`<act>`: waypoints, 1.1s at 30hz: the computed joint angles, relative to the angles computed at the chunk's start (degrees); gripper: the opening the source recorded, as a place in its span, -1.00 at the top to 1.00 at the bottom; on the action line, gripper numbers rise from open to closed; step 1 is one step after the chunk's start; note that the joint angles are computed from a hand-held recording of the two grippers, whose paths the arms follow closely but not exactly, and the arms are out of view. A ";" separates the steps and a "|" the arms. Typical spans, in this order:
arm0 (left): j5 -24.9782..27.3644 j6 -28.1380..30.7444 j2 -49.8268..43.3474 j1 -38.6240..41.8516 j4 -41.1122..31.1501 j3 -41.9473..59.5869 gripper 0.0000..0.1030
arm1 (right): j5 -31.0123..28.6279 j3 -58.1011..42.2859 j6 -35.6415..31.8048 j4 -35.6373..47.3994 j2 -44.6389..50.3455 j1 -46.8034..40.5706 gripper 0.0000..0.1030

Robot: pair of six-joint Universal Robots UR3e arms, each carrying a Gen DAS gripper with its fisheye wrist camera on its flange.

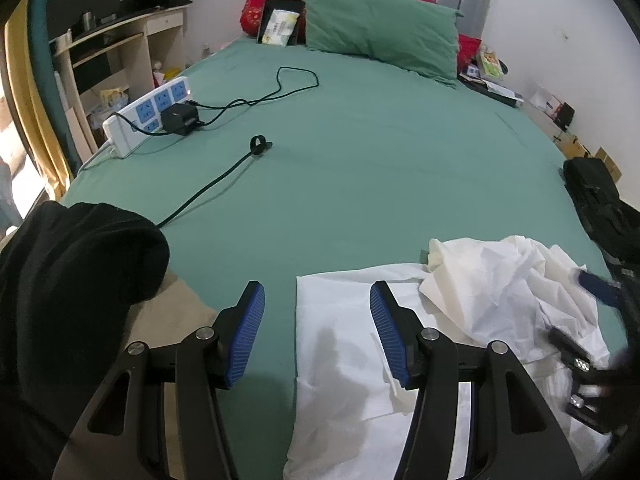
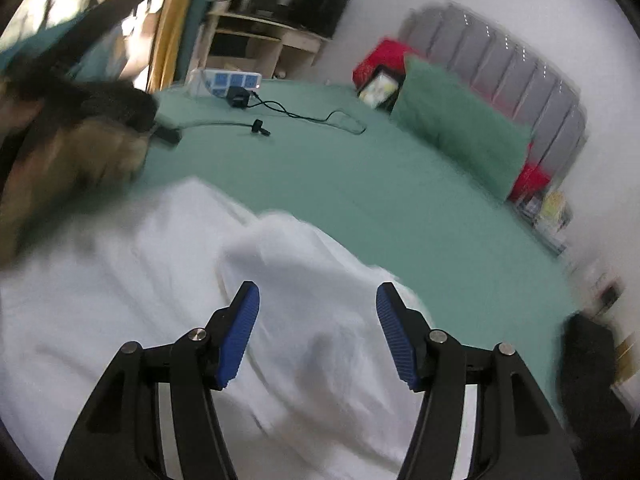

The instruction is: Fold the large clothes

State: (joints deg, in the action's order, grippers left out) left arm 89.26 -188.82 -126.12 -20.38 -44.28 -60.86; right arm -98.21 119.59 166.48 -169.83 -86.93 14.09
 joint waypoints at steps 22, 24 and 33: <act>-1.52 -0.82 -3.24 -4.22 0.22 4.10 -0.13 | 10.66 12.55 6.31 2.38 -8.98 0.61 0.26; -1.36 -0.89 -4.67 -6.15 0.67 5.87 -0.13 | 10.90 15.80 5.21 -1.07 -14.68 -2.68 -0.49; -1.16 0.46 -10.51 -11.28 0.96 11.68 -0.13 | 33.63 12.66 -2.63 9.31 -15.15 -39.84 0.10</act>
State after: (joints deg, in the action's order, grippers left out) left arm 88.10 -188.36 -136.63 -31.67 -43.32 -49.18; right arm -64.58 132.25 163.85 -160.52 -102.08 -25.74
